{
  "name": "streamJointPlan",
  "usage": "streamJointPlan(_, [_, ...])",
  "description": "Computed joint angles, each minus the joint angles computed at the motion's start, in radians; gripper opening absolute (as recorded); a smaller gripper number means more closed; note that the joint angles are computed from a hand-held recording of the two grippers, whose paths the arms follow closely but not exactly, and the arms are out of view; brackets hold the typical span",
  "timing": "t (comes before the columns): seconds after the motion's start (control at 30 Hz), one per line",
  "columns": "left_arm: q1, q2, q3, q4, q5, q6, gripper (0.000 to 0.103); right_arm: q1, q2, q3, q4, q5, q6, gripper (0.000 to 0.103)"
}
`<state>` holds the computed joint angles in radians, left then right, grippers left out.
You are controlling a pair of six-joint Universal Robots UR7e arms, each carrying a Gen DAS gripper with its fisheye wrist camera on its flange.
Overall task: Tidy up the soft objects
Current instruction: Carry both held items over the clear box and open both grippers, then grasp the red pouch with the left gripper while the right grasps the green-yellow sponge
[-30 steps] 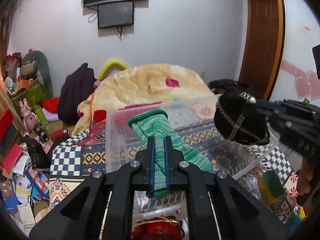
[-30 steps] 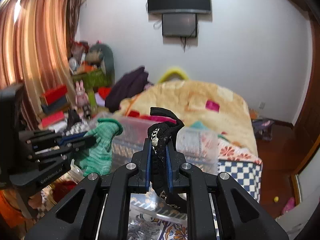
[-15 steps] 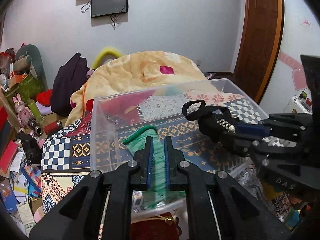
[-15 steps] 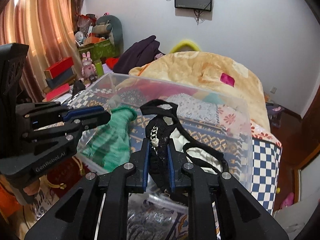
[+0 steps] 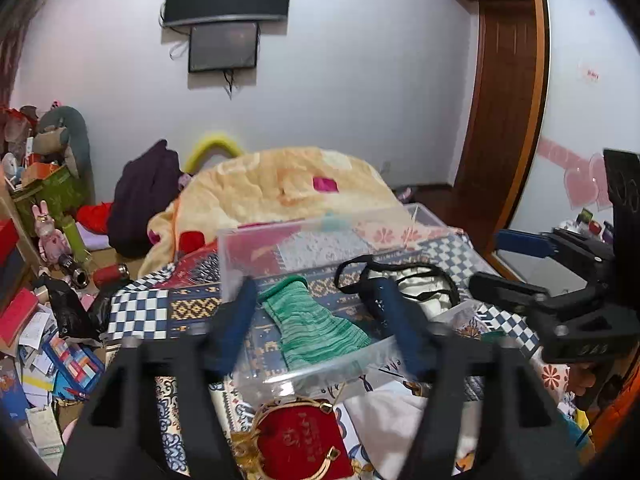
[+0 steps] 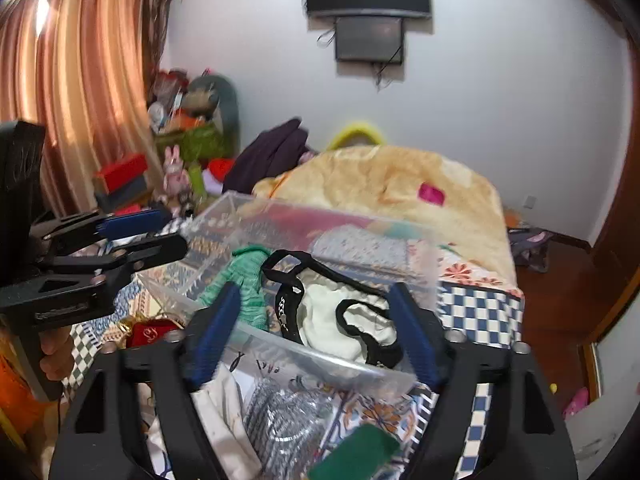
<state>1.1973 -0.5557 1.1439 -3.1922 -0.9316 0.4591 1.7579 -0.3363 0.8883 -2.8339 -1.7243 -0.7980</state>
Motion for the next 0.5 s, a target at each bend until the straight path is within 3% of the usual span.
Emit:
streamJointPlan(0.1, [-0.004, -0.018, 0.051, -0.071, 0.013, 0.024, 0.091, -0.006, -0.037, 0.075, -0.075, 0.009, -0.002, 0.084])
streamJointPlan(0.5, [0.025, -0.069, 0.208, -0.050, 0.063, -0.075, 0.092, -0.041, -0.091, 0.228, -0.153, -0.061, 0.049, 0.084])
